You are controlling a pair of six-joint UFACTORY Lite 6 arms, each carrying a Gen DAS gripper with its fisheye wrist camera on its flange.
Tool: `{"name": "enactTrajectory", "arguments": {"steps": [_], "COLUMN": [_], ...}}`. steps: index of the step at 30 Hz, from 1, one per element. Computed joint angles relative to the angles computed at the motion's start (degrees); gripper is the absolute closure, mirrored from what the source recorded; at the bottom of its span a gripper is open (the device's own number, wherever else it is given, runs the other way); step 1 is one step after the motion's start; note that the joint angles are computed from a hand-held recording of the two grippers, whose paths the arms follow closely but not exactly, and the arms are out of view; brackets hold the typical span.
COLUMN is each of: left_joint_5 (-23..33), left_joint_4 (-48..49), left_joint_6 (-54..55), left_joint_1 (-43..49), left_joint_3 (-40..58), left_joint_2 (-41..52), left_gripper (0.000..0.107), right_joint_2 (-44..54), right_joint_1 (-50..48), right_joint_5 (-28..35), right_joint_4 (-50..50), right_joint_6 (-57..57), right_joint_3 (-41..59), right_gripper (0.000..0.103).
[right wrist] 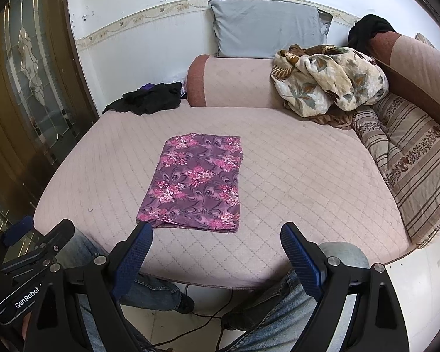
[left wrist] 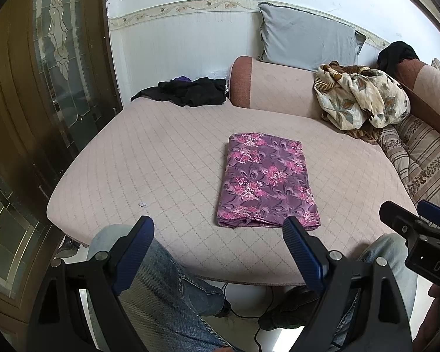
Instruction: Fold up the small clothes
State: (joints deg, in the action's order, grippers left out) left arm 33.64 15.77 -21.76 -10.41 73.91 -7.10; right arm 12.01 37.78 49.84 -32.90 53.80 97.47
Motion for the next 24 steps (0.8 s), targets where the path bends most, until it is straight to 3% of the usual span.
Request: {"name": "enactTrajectory", "arguments": {"steps": [24], "left_joint_5": [-0.3], "left_joint_4": [0.2], "left_joint_6": [1.0], "left_joint_1": [0.7], "left_joint_3": [2.3], "left_joint_2": [4.1], "left_gripper": [0.018], "right_joint_2": [2.5], "right_joint_1": [-2.2], "right_joint_5": [-1.7], "right_joint_4": [2.0], "right_joint_6": [-2.7], "right_joint_3": [1.1], "right_gripper": [0.011]}}
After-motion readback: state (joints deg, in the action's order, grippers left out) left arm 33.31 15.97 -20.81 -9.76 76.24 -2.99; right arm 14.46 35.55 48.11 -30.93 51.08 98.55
